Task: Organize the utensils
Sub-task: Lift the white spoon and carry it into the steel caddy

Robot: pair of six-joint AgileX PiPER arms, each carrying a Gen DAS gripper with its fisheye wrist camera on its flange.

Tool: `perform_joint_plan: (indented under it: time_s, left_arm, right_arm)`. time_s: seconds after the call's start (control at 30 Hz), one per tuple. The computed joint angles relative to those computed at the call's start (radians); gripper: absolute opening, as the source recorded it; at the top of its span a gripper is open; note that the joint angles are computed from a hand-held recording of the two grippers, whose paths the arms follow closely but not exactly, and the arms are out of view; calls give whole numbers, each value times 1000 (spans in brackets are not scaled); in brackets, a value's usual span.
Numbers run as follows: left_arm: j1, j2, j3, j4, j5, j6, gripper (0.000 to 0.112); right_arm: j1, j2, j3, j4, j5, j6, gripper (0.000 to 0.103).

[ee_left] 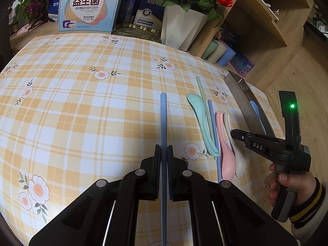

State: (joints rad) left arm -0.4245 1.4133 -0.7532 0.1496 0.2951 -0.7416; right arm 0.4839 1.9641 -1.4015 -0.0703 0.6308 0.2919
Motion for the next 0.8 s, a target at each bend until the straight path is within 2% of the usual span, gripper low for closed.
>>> perform_joint_plan:
  time_s: [0.03,0.07,0.1,0.13,0.27,0.4,0.5,0.67,0.8]
  left_arm:
    - [-1,0,0,3,0,-4,6]
    - [-1,0,0,4,1,-6,6]
    - [-1,0,0,5,2,-7,6]
    - [-1,1,0,6,1,-9,6]
    - [2,2,0,-4,0,2,6]
    - [5,0,1,-14,-1,17,6]
    - [9,-1,4,-19,-2,21,6]
    - [6,2,2,-21,-3,22,6]
    - [6,2,0,-21,0,21,6]
  right_arm:
    - [0,0,-1,-2,1,3,6]
    - [-1,-1,0,-5,-1,8,14]
    - [0,-4,3,-11,-4,15,37]
    - [-3,-17,21,-3,-30,12,48]
    - [0,-26,30,-17,-42,15,46]
    - [0,-12,18,-6,-29,-3,24]
    - [1,-5,9,26,-17,-41,21]
    - [23,18,-26,25,32,-67,21]
    - [33,25,-33,1,33,-48,21]
